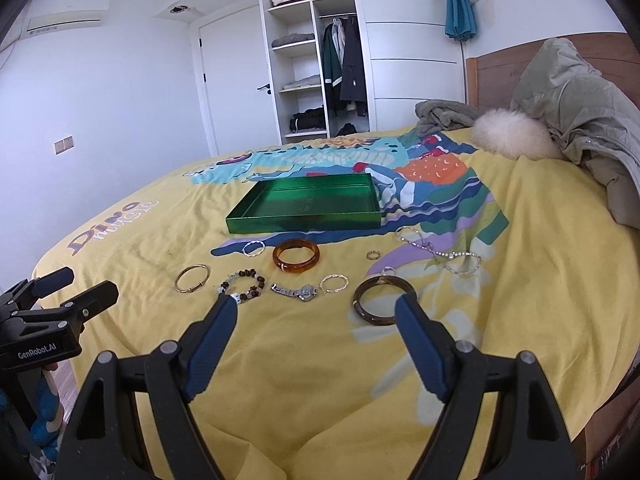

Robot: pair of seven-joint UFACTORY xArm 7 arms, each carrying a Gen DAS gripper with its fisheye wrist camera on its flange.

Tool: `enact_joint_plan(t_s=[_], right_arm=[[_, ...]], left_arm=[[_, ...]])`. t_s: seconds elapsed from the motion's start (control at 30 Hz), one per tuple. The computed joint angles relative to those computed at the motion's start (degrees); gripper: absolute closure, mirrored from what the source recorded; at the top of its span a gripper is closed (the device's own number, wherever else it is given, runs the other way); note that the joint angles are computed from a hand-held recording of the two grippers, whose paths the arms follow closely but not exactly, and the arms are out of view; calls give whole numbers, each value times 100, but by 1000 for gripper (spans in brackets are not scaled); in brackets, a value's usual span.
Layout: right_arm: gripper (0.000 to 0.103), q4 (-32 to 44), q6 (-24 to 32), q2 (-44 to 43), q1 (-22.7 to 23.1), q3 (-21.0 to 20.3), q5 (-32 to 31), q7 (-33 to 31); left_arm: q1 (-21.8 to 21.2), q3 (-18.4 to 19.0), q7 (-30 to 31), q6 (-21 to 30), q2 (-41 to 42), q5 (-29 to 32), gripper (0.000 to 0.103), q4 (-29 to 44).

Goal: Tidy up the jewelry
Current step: 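Move left gripper toward beaded bracelet while right gripper moves toward dark brown bangle, then close left gripper on beaded bracelet while right gripper closes on dark brown bangle rim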

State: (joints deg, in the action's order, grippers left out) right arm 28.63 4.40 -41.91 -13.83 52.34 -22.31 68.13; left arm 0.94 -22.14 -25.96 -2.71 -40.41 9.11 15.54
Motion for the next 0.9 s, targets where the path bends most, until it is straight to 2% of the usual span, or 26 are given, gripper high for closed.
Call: enact_joint_plan(t_s=[0.3, 0.43, 0.53, 0.6, 0.73, 0.8, 0.9], right_arm=[[23, -66, -435, 316, -223, 22, 61, -160], [25, -107, -616, 473, -298, 0, 150, -331], [34, -106, -741, 637, -338, -30, 213, -528], [46, -95, -833, 804, -324, -106, 249, -717], [54, -65, -982, 1169, -295, -295, 332, -1166], [62, -16, -1029, 1404, -285, -404, 380, -1427], [66, 122, -996, 1786, -339, -509, 403, -1851]], left_arm=[[106, -54, 57, -19, 447, 63, 1, 218], [21, 15, 139, -15, 672, 79, 4, 327], [-108, 153, 220, 15, 871, 62, 5, 430], [-220, 295, 305, 57, 1044, 49, 8, 532], [-551, 673, 531, 112, 1493, -33, 19, 789], [-613, 757, 608, 128, 1756, -67, 22, 956], [-910, 1058, 801, 196, 2188, -186, 27, 1238]])
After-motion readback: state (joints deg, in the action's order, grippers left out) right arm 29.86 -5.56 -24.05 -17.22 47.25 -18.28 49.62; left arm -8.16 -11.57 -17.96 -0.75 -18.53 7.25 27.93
